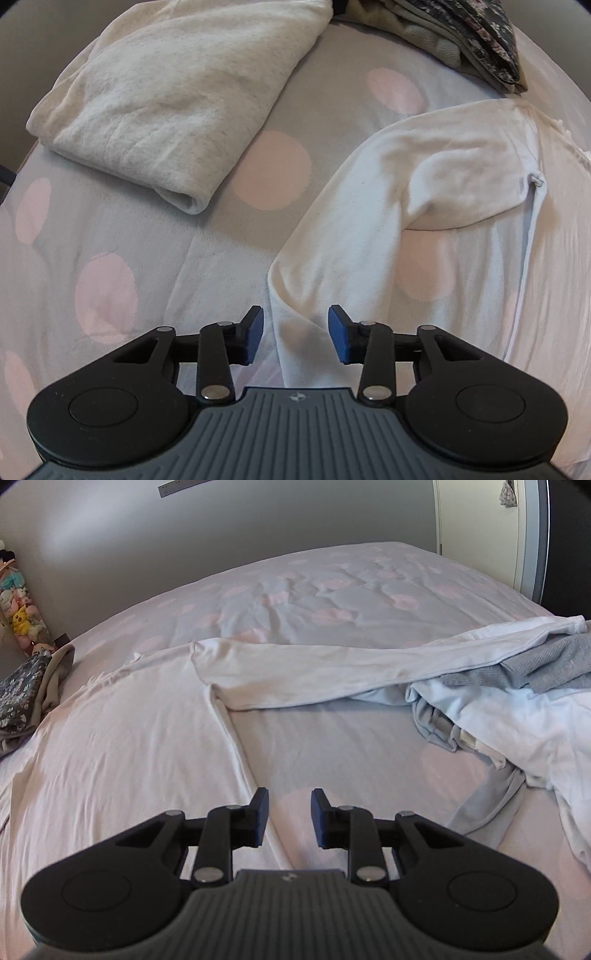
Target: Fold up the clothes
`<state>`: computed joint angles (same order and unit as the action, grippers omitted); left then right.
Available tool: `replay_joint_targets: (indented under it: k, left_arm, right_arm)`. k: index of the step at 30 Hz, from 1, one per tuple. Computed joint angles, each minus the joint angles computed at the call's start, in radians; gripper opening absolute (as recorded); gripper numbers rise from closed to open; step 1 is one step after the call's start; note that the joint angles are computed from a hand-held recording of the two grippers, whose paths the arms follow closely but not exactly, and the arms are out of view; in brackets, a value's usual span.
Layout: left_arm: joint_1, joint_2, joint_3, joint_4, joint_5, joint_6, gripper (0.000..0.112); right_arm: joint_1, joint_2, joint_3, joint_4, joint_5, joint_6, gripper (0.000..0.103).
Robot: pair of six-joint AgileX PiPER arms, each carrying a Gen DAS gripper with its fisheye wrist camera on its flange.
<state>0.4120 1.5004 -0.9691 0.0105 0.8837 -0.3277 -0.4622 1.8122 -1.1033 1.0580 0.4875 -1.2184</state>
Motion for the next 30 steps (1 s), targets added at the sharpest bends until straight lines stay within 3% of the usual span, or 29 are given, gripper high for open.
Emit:
replay_joint_targets:
  k: [2,4,5,8,14,20,25,30]
  left_arm:
    - [0.020,0.000,0.021,-0.015,-0.035,-0.006,0.027]
    - [0.041,-0.008,0.042,-0.039,-0.062,0.006,0.005]
    - [0.046,-0.013,0.050,-0.039,-0.069,0.002,0.003]
    - [0.047,-0.052,0.035,-0.015,-0.059,-0.008,0.002]
    - [0.025,-0.105,-0.188,0.075,0.109,-0.007,0.002]
    - [0.046,-0.007,-0.460,0.197,0.230,-0.016,0.002]
    - [0.080,0.128,-0.573,0.289,0.239,-0.027,0.002]
    - [0.131,0.226,-0.620,0.325,0.192,-0.043,0.002]
  right_arm:
    - [0.011,-0.010,0.064,0.117,-0.041,-0.161,0.028]
    - [0.020,0.007,0.066,0.106,-0.073,-0.168,0.029]
    - [0.018,0.021,0.047,0.069,-0.069,-0.115,0.029]
    - [0.013,0.042,0.024,0.041,-0.071,-0.057,0.029]
    - [0.018,0.044,0.037,0.053,-0.064,-0.091,0.029]
    - [0.019,0.058,0.025,0.034,-0.055,-0.070,0.029]
    - [0.021,0.063,0.022,0.042,-0.066,-0.069,0.029]
    - [0.035,0.079,0.011,0.032,-0.088,-0.055,0.029]
